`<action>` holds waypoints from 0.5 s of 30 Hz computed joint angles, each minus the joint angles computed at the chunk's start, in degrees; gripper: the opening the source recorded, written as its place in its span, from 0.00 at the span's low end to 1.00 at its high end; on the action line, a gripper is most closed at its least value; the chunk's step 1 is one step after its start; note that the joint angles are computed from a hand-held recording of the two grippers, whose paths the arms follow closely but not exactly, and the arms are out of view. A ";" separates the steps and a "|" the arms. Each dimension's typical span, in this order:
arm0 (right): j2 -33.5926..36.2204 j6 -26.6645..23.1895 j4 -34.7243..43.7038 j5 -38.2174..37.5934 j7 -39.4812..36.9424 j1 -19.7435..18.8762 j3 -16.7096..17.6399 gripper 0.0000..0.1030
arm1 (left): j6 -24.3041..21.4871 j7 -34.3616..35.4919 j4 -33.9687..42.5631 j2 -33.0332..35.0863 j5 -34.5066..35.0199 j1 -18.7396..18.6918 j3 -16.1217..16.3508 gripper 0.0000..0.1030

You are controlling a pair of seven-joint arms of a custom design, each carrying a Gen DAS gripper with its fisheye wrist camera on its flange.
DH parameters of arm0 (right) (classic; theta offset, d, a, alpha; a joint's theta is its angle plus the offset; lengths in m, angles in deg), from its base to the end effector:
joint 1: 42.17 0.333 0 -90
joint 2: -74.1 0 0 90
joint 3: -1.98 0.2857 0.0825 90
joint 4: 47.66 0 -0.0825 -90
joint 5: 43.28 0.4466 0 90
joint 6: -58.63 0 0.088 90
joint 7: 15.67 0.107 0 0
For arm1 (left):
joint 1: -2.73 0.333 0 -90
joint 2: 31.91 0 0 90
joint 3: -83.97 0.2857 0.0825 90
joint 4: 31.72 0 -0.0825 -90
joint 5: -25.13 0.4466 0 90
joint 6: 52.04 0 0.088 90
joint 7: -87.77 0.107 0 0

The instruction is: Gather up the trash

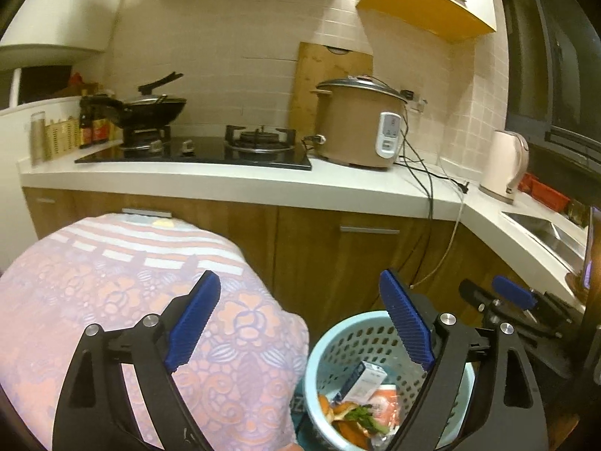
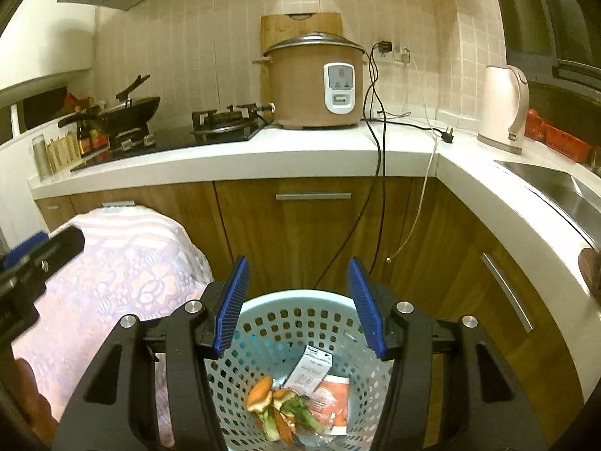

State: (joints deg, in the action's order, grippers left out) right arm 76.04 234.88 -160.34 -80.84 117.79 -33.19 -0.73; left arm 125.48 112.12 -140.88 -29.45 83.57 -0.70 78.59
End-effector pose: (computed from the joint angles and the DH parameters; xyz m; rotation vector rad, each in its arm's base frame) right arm 0.6521 0.1215 0.5160 -1.5218 1.5490 -0.8607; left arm 0.6407 -0.1703 0.5272 -1.5312 1.5317 -1.1255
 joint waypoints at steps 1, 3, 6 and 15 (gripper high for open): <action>0.19 0.16 0.24 -0.02 -0.06 0.06 0.05 0.50 | -0.43 -0.98 -0.01 -0.01 0.88 -0.04 0.14 0.83; 0.34 0.63 0.44 -0.38 0.45 0.28 -0.08 0.50 | -0.73 -0.69 -0.44 -0.15 0.43 0.18 0.15 0.83; 0.39 1.62 0.35 0.05 0.58 0.58 -0.30 0.50 | -1.25 -1.83 -0.62 -0.39 1.60 0.43 0.29 0.83; 0.77 4.00 -0.27 4.05 -1.71 0.95 -0.70 0.50 | -2.43 -8.27 -0.06 -1.04 8.45 1.40 -0.11 0.83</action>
